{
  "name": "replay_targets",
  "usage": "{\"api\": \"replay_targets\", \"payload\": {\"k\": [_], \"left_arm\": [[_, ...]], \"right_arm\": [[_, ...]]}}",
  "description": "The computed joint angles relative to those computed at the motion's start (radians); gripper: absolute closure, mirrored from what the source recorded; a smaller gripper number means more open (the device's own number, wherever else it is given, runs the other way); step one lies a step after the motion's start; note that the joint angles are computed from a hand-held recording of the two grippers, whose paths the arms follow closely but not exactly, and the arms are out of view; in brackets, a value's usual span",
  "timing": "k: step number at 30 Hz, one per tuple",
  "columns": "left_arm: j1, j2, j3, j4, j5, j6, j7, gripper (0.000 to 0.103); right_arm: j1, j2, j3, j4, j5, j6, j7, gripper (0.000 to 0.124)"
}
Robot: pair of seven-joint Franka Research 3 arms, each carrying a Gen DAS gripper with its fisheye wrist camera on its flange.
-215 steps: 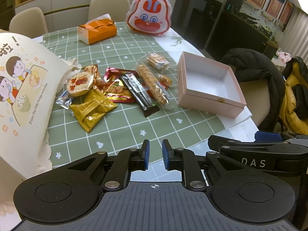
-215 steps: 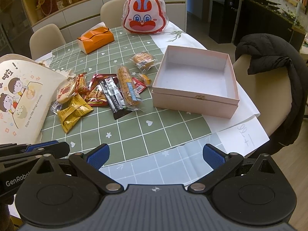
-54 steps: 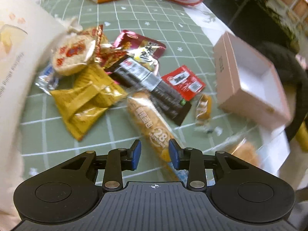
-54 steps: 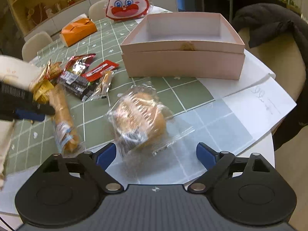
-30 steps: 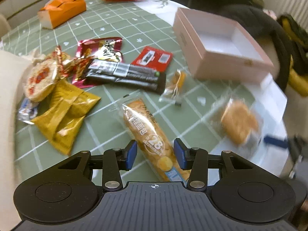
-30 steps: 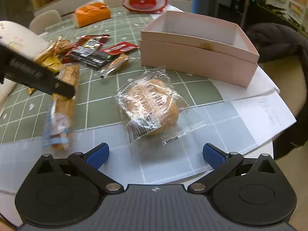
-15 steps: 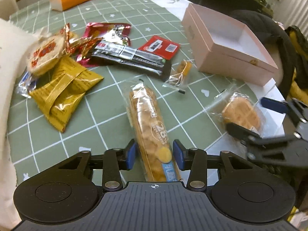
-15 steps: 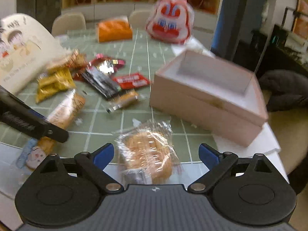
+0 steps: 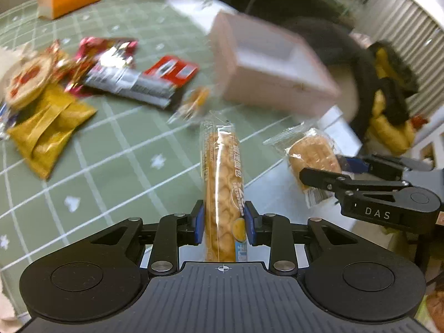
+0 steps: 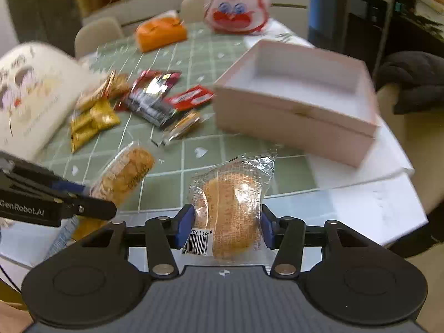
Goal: Organize snacks
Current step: 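Open the left tool over the pink box while the right tool lowers the bun into it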
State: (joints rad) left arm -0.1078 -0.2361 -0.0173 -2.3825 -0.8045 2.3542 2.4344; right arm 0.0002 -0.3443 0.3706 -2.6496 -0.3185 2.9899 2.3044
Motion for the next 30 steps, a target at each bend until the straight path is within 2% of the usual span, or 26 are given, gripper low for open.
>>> {"api": "replay_targets", "payload": {"k": [3, 6, 9, 12, 13, 16, 17, 20, 24, 26, 30], "left_arm": [[-0.013, -0.004, 0.021, 0.057, -0.096, -0.058, 0.04, 0.07], [-0.018, 0.023, 0.032, 0.178, -0.223, -0.125, 0.127, 0.07], [-0.024, 0.08, 0.002, 0.324, -0.324, -0.104, 0.23, 0.07], [-0.023, 0.193, -0.053, 0.482, -0.365, -0.054, 0.251, 0.07], [-0.022, 0.232, -0.075, 0.527, -0.365, -0.032, 0.246, 0.07], [-0.022, 0.372, -0.14, 0.664, -0.328, 0.007, 0.189, 0.069], [-0.02, 0.404, -0.156, 0.69, -0.309, 0.017, 0.169, 0.069], [-0.036, 0.523, -0.193, 0.767, -0.21, 0.082, 0.072, 0.069], [-0.051, 0.672, -0.194, 0.869, -0.009, 0.025, -0.118, 0.067], [-0.025, 0.681, -0.215, 0.841, -0.009, 0.045, -0.118, 0.067], [0.096, 0.624, -0.288, 0.736, -0.134, 0.052, -0.056, 0.067]], "right_arm": [[0.002, -0.091, -0.023, -0.033, 0.037, 0.004, 0.005, 0.075], [-0.036, -0.172, -0.022, -0.029, 0.057, 0.009, -0.016, 0.075], [-0.13, -0.229, 0.002, 0.019, 0.052, 0.031, -0.045, 0.075], [-0.222, -0.216, 0.016, 0.104, 0.071, 0.045, -0.064, 0.075], [-0.27, -0.206, 0.038, 0.131, 0.067, 0.052, -0.059, 0.075], [-0.474, -0.19, 0.178, 0.206, 0.014, 0.032, 0.015, 0.075], [-0.501, -0.18, 0.196, 0.223, 0.002, 0.019, 0.035, 0.075], [-0.532, -0.146, 0.216, 0.249, -0.046, -0.009, 0.079, 0.075], [-0.551, -0.076, 0.24, 0.287, -0.114, -0.077, 0.13, 0.075], [-0.535, -0.036, 0.23, 0.303, -0.127, -0.108, 0.151, 0.075], [-0.526, 0.074, 0.229, 0.362, -0.205, -0.136, 0.211, 0.074]]}}
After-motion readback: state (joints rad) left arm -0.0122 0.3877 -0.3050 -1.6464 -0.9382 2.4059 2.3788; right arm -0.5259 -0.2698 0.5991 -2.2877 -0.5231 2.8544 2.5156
